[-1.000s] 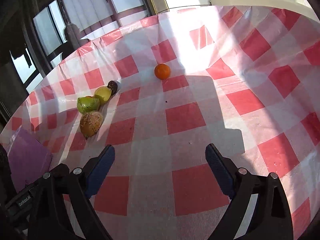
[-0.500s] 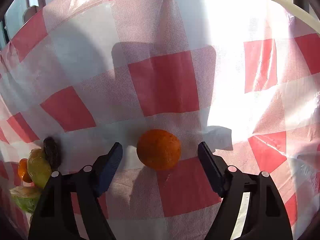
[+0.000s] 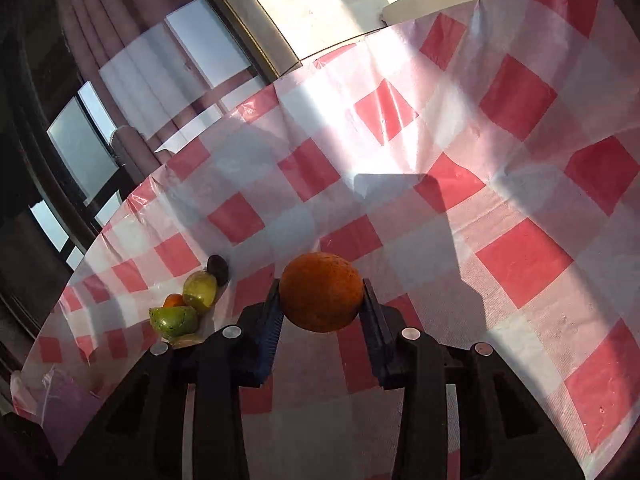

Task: Organize fruits
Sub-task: 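Grasp the small tangerine with the right gripper, then grasp the plastic-wrapped yellow fruit with the left gripper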

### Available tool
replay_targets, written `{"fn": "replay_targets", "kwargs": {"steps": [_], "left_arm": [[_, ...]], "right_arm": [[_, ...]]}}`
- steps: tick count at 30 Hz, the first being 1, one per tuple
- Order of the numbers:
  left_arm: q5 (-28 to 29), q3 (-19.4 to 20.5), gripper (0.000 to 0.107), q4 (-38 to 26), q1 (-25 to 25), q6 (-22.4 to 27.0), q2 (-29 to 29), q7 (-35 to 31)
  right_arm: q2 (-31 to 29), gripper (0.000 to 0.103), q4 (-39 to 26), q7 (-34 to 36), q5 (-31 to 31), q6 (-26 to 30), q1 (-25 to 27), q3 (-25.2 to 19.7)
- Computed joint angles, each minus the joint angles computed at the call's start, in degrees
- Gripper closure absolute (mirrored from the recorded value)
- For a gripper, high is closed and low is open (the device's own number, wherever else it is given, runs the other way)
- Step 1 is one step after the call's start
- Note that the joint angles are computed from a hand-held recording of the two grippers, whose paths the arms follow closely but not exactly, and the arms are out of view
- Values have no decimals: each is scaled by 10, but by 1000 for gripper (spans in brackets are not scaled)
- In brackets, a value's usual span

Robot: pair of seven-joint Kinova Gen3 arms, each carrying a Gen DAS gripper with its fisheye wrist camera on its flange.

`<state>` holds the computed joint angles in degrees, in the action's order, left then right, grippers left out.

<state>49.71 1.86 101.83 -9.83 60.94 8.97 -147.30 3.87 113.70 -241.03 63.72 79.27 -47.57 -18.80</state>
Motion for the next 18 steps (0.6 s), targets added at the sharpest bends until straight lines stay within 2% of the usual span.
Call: {"fn": "replay_targets", "kwargs": {"steps": [2, 4, 7, 10, 13, 15, 18], "left_arm": [[-17, -21, 7, -3, 35, -17, -4, 23], [-60, -38, 7, -10, 88, -63, -15, 70], [-129, -55, 7, -32, 168, -133, -11, 140], [-199, -76, 7, -66, 247, -193, 21, 210], [-269, -126, 24, -128, 327, -181, 70, 279], [-314, -132, 24, -152, 351, -176, 86, 314], [-337, -74, 28, -157, 311, -182, 90, 312]], "right_arm": [[3, 65, 4, -23, -2, 11, 17, -17], [-6, 65, 8, -9, 4, -15, 42, -31], [-12, 65, 14, -10, 17, -35, 15, -1], [-10, 65, 21, -21, 24, -37, 14, -2], [-9, 65, 24, -27, 27, -40, 14, -3], [-10, 65, 25, -24, 26, -43, 15, -2], [-11, 65, 24, -16, 24, -54, 20, 1]]}}
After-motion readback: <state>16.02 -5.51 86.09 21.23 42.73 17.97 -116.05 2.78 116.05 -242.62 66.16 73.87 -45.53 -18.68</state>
